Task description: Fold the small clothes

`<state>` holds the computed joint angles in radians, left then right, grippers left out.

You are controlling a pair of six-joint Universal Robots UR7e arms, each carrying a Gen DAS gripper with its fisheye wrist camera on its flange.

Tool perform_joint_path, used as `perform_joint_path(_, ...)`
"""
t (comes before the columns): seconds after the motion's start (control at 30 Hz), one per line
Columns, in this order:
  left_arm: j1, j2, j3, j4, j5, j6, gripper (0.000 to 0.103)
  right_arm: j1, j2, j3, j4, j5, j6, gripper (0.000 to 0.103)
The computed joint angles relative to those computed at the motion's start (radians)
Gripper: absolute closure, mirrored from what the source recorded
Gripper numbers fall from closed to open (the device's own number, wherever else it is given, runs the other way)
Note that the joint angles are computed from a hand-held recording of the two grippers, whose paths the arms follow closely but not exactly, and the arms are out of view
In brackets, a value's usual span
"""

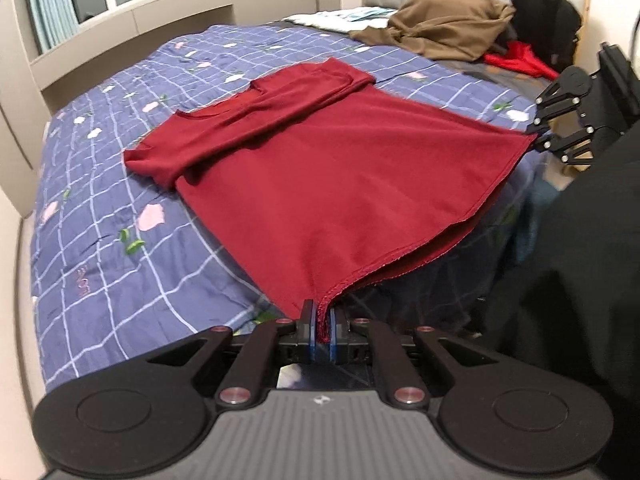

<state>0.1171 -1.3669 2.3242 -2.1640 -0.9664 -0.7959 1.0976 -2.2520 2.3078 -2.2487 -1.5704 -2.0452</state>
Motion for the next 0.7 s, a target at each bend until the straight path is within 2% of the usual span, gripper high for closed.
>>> perform_joint_path(0.1,0.013,-0.04,0.006,-0.03,-0.004,-0.015,0.098,0.031,0.047,-0.065,0.042,0.026,0.112,0.097)
perform_joint_path(0.17,0.037,-0.057,0.01,-0.09,0.021,-0.023,0.098,0.049,0.085,-0.096,0.04,0.067,0.193,0.097)
perform_joint_path(0.23,0.072,-0.061,0.006,-0.168,0.054,-0.023,0.098,0.084,0.142,-0.124,-0.004,0.1,0.28,0.097)
perform_joint_path(0.37,0.146,-0.016,-0.049,-0.299,0.154,0.098,0.097,0.183,0.302,-0.211,-0.133,0.126,0.457,0.097)
perform_joint_path(0.5,0.24,0.063,-0.146,-0.449,0.231,0.241,0.097,0.291,0.5,-0.334,-0.29,0.067,0.624,0.097)
perform_joint_path(0.6,0.307,0.135,-0.238,-0.511,0.284,0.355,0.097,0.346,0.642,-0.438,-0.355,-0.013,0.705,0.097)
perform_joint_path(0.7,0.381,0.205,-0.337,-0.52,0.305,0.399,0.097,0.39,0.782,-0.552,-0.372,-0.094,0.751,0.096)
